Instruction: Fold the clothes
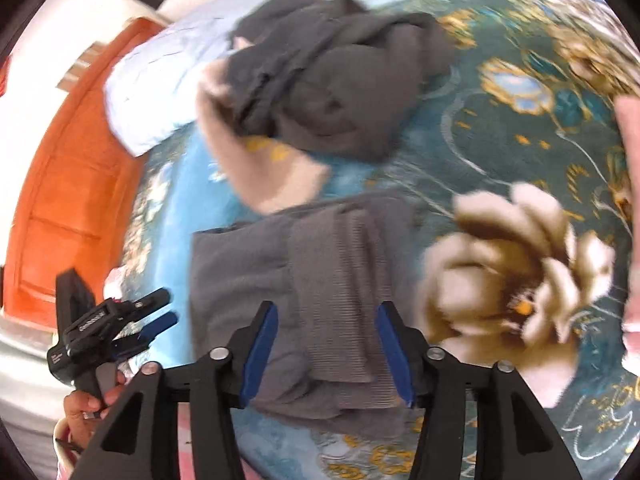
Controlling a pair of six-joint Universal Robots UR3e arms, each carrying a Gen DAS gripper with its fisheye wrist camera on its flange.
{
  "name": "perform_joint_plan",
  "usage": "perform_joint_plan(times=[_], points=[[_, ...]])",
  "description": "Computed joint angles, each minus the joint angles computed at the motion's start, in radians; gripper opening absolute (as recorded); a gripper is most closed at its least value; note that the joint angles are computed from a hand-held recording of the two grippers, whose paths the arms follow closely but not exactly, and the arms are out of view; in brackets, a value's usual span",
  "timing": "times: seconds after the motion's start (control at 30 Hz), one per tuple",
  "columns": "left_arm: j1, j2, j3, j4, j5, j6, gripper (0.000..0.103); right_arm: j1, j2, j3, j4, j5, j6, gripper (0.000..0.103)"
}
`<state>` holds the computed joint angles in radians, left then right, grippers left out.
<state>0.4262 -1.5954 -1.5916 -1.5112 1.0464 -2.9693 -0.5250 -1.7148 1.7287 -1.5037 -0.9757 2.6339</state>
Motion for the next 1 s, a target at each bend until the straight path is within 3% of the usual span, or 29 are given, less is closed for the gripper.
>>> perform_joint_plan(times=[0.17, 0.23, 0.43, 0.63, 0.8, 1.0], points=[[0.025, -0.028, -0.012, -0.010, -0.001, -0.020, 0.068, -0.004, 0.063, 0.031, -0.022, -0.020, 0.046, 0.077], [0.014, -0.052, 0.007, -0.031, -0.002, 0.002, 0.074, -0.005, 0.081, 0.034, -0.007, -0.009, 0.036, 0.082], [0.006, -0.147, 0.100, -0.150, -0.032, 0.120, 0.078, -0.024, 0.106, 0.043, 0.022, 0.030, 0.021, 0.096], [-0.019, -0.210, 0.183, -0.257, -0.040, 0.211, 0.082, -0.029, 0.126, 0.033, 0.040, 0.037, 0.050, 0.097], [-0.079, -0.293, 0.248, -0.238, -0.033, 0.141, 0.082, -0.012, 0.179, -0.034, 0.078, 0.059, 0.078, 0.097], [-0.063, -0.308, 0.241, -0.247, -0.067, 0.157, 0.082, 0.027, 0.209, -0.046, 0.037, 0.036, 0.134, 0.097]])
